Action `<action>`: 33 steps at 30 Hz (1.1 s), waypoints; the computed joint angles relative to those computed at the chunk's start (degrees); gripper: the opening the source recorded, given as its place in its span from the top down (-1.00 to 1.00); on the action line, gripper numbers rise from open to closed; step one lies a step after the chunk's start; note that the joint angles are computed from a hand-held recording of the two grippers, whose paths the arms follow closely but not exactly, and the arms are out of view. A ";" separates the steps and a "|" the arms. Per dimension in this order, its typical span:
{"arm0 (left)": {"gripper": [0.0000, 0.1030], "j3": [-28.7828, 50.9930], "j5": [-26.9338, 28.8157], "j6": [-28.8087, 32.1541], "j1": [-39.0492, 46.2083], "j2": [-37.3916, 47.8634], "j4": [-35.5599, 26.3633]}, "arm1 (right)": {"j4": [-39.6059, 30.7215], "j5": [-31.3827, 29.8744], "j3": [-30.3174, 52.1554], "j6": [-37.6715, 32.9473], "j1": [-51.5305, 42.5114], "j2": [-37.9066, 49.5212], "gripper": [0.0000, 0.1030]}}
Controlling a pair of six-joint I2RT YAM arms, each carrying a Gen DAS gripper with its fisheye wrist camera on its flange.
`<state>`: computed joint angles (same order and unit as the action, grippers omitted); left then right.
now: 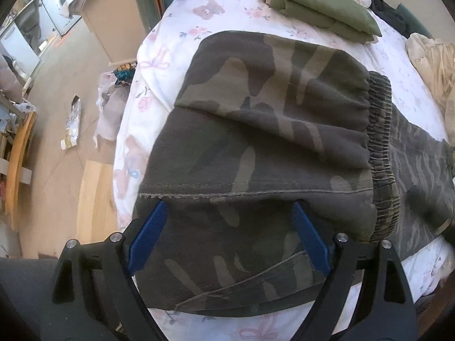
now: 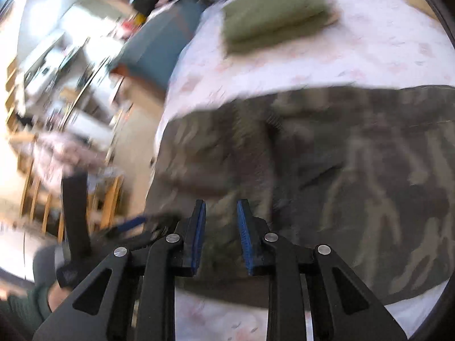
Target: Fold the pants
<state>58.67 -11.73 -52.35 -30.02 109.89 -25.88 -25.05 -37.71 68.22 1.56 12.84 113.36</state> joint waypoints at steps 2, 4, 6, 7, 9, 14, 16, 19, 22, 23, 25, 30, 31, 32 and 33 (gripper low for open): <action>-0.68 0.30 -0.38 0.32 -0.27 0.45 0.86 | 0.32 5.20 0.63 0.90 2.37 3.66 0.56; -0.68 0.56 -2.41 0.73 -1.24 0.12 1.39 | 1.86 12.95 1.82 2.13 3.99 9.40 0.72; -0.68 1.36 -4.52 0.85 -2.47 -0.16 1.37 | 3.00 12.14 1.22 3.19 3.55 9.54 0.74; -0.68 1.80 -5.55 0.82 -3.12 -0.25 1.56 | 2.78 11.48 0.65 3.43 3.22 8.41 0.73; -0.68 2.69 -5.87 0.99 -3.74 0.26 2.30 | 2.80 6.21 -2.72 4.90 -0.36 3.82 0.59; -0.68 10.08 -4.02 1.37 -5.21 7.12 2.62 | 12.27 2.20 -20.08 17.67 -15.45 -9.19 -0.88; -0.68 15.24 -3.71 1.82 -5.69 11.64 -0.18 | 12.79 1.03 -23.56 18.82 -23.06 -8.21 -0.86; -0.68 20.43 0.86 0.60 -4.41 16.96 -2.81 | 14.27 0.97 -21.76 24.78 -34.22 -0.60 -0.80; -0.68 22.36 2.15 0.45 -3.61 18.47 -3.71 | 15.37 3.96 -16.49 26.93 -41.37 3.49 -0.77; -0.69 22.54 2.40 0.68 -3.36 18.60 -3.69 | 14.49 5.08 -13.61 26.62 -42.85 4.76 -0.77; -0.70 22.45 2.65 0.67 -3.18 18.46 -3.54 | 14.62 7.45 -7.65 28.58 -45.17 7.94 -0.77; -0.70 20.73 3.62 2.76 -2.52 16.47 -2.30 | 10.66 10.45 8.49 34.43 -48.52 16.47 -0.82; -0.70 20.00 3.81 3.39 -2.07 15.65 -2.03 | 8.84 11.54 12.37 33.25 -48.96 18.00 -0.80; -0.69 19.28 3.29 3.33 -1.98 14.87 -1.96 | 8.86 13.28 14.66 32.33 -48.93 18.99 -0.76; -0.69 18.57 3.00 3.25 -1.67 14.05 -1.92 | 8.43 16.16 17.26 30.96 -49.05 19.58 -0.59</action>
